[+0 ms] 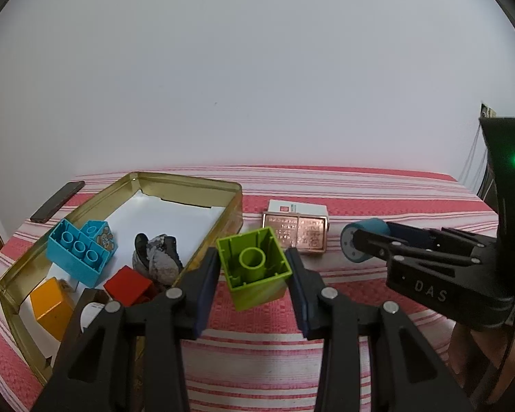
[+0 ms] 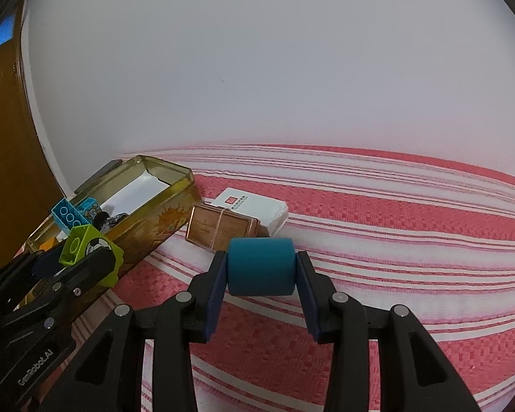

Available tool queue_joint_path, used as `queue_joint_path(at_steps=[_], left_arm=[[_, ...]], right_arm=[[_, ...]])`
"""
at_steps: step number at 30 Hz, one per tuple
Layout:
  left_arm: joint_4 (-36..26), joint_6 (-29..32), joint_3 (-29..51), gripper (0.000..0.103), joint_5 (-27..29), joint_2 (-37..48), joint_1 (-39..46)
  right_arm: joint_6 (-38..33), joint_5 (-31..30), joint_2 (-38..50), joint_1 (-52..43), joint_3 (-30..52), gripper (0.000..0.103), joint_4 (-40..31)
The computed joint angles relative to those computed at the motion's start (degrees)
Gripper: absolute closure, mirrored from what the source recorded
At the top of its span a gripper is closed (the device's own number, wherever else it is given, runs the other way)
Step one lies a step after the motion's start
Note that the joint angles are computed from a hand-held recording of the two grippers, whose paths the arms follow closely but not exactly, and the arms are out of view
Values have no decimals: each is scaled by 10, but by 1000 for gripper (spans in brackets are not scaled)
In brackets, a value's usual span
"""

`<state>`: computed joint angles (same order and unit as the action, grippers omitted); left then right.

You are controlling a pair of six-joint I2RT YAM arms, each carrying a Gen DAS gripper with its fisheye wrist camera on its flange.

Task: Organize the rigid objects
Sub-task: 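Lift the green brick and teal cylinder and carry them toward the gold tin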

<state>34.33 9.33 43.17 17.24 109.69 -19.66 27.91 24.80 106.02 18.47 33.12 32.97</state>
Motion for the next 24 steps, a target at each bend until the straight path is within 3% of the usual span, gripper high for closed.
queue_joint_path(at_steps=[24], left_arm=[[20, -2, -12, 65, -3, -8, 0]], right_arm=[[-24, 53, -11, 37, -24, 61, 53]])
